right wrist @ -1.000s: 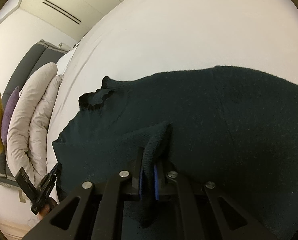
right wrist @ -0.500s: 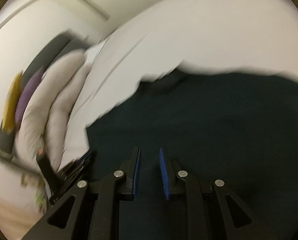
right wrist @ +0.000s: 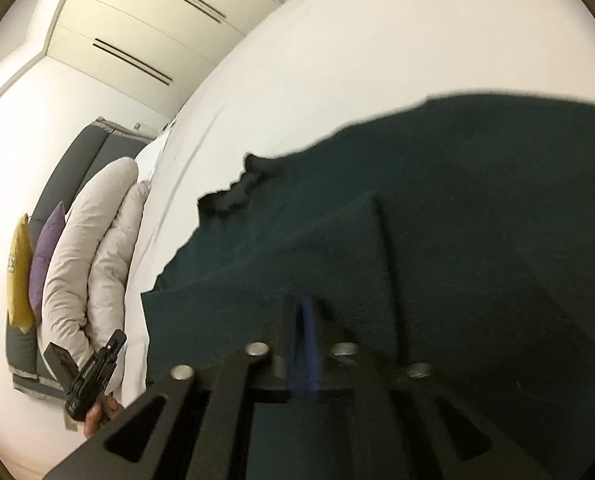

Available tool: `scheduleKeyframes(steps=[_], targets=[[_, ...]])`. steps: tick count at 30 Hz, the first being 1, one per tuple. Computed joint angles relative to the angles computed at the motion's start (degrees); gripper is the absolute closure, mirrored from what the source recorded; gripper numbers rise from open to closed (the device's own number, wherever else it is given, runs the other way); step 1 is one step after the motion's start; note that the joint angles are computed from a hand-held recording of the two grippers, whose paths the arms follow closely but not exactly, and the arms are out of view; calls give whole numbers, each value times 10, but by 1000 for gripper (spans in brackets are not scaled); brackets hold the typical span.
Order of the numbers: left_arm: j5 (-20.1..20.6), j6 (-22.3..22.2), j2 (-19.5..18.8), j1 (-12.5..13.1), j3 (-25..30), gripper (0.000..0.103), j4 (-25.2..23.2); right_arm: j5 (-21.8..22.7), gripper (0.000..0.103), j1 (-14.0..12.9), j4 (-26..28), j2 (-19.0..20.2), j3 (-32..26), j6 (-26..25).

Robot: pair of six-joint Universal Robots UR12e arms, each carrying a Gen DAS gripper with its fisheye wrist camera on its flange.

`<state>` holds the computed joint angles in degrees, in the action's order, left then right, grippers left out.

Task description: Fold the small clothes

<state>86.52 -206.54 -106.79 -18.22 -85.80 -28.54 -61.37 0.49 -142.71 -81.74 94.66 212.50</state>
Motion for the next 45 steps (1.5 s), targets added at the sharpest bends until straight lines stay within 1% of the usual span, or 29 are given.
scheduleKeyframes(steps=[1, 4, 5, 7, 8, 9, 10, 11, 12, 15, 17, 18, 19, 20, 22, 24, 25, 26, 27, 28, 29, 30, 32, 34, 36, 39, 41, 43, 45], targets=[[1, 15, -4, -5, 6, 89, -7, 16, 81, 3, -13, 3, -3, -5], [19, 75, -25, -28, 36, 89, -55, 51, 75, 20, -17, 20, -19, -34], [36, 94, -35, -39, 48, 89, -86, 56, 72, 25, -15, 26, -25, -41], [87, 124, -47, -56, 61, 89, -114, 58, 65, 26, -9, 36, -25, -33], [110, 136, -51, -63, 65, 89, -118, 57, 86, 23, -8, 38, -20, -26], [122, 142, -52, -67, 70, 89, -124, 66, 100, 15, -24, 38, -6, -8], [124, 142, -51, -68, 67, 89, -123, 76, 103, 7, -35, 34, 6, 7], [118, 138, -50, -66, 64, 89, -120, 101, 103, -3, -63, 31, 21, 26], [111, 134, -48, -64, 61, 89, -118, 106, 103, -11, -83, 22, 37, 41], [102, 122, -40, -61, 51, 89, -104, 64, 103, -37, -83, -29, 82, 51], [83, 112, -26, -59, 34, 89, -78, 33, 70, -65, -92, -80, 125, 85], [77, 108, -19, -59, 26, 89, -65, 27, 65, -81, -117, -104, 150, 104], [76, 106, -9, -62, 16, 89, -50, 16, 55, -107, -139, -141, 183, 126], [77, 106, 1, -66, 8, 89, -41, 1, 46, -124, -143, -167, 202, 137], [76, 105, 18, -75, -11, 89, -10, -36, 42, -176, -150, -231, 252, 169], [66, 92, 34, -83, -27, 88, 8, -39, 42, -225, -155, -275, 291, 214], [60, 86, 41, -87, -34, 85, 12, -37, 42, -258, -163, -301, 317, 253], [54, 75, 48, -91, -39, 81, 15, -33, 46, -279, -177, -315, 334, 277], [50, 67, 51, -95, -41, 68, 16, -28, 47, -297, -194, -326, 348, 296], [43, 49, 55, -99, -46, 39, 19, -22, 51, -314, -211, -336, 361, 314], [42, 38, 57, -102, -49, 28, 26, -20, 52, -321, -220, -338, 367, 324], [46, 21, 58, -109, -54, 22, 40, -14, 52, -326, -238, -335, 373, 342], [37, -3, 51, -123, -45, 22, 37, -18, 51, -321, -241, -326, 369, 344], [18, -21, 51, -126, -40, 22, 33, -32, 51, -308, -251, -312, 362, 352], [6, -28, 48, -130, -33, 22, 29, -42, 51, -297, -270, -294, 357, 374], [0, -29, 44, -136, -24, 22, 28, -47, 51, -297, -273, -290, 353, 388], [-11, -37, 42, -135, -21, 22, 27, -60, 51, -295, -290, -287, 356, 416], [-19, -46, 42, -134, -22, 22, 28, -64, 52, -302, -306, -286, 360, 431], [-25, -52, 40, -132, -21, 22, 23, -76, 52, -298, -310, -280, 357, 433]])
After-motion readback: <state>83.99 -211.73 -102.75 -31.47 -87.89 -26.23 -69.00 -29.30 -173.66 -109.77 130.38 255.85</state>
